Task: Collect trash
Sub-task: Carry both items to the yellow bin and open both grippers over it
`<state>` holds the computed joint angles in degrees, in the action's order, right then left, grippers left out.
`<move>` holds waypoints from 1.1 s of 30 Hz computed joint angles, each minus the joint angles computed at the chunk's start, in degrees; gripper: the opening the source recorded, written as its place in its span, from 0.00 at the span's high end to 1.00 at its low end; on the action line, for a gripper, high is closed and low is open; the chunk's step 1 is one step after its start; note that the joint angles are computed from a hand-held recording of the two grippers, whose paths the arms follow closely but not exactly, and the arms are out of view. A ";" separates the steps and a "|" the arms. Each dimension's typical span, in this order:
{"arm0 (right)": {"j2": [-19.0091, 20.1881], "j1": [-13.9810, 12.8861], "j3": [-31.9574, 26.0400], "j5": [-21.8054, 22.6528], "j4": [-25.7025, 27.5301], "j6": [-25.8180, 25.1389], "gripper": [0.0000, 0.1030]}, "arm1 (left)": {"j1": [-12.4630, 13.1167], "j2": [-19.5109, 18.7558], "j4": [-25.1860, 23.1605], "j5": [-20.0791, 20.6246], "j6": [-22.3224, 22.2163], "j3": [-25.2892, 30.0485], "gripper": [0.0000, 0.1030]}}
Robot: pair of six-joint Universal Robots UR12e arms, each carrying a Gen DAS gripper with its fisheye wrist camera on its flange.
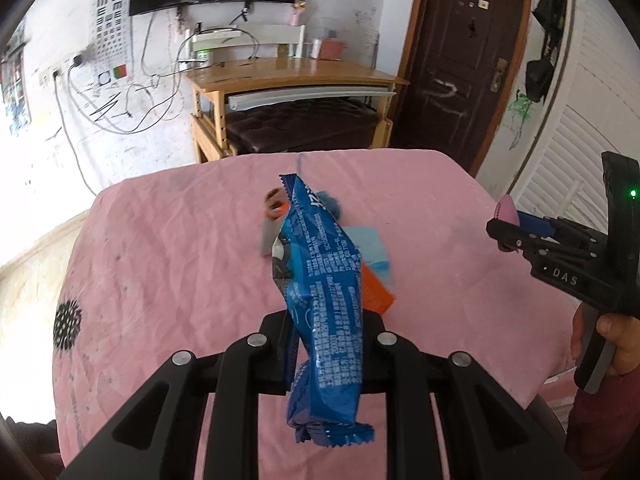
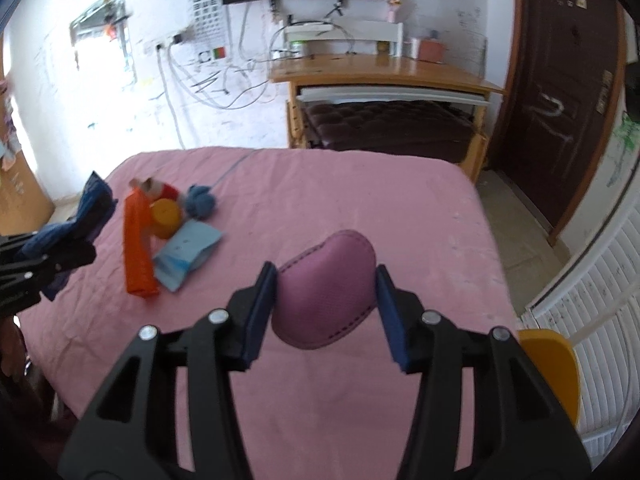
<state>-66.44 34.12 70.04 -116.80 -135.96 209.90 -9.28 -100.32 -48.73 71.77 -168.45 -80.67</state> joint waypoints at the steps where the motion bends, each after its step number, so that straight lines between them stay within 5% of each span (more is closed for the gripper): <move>1: -0.63 -0.17 0.90 -0.45 -0.34 0.67 0.54 | -0.36 -0.19 -0.18 0.15 0.37 0.38 0.85; 17: -10.22 -2.58 14.48 -8.11 -1.30 12.46 0.54 | -7.68 -4.90 -4.75 -2.05 7.06 8.58 0.85; 33: -18.28 -6.35 27.76 -7.70 -2.35 24.16 0.53 | -16.23 -11.71 -19.09 -3.59 12.77 19.33 0.85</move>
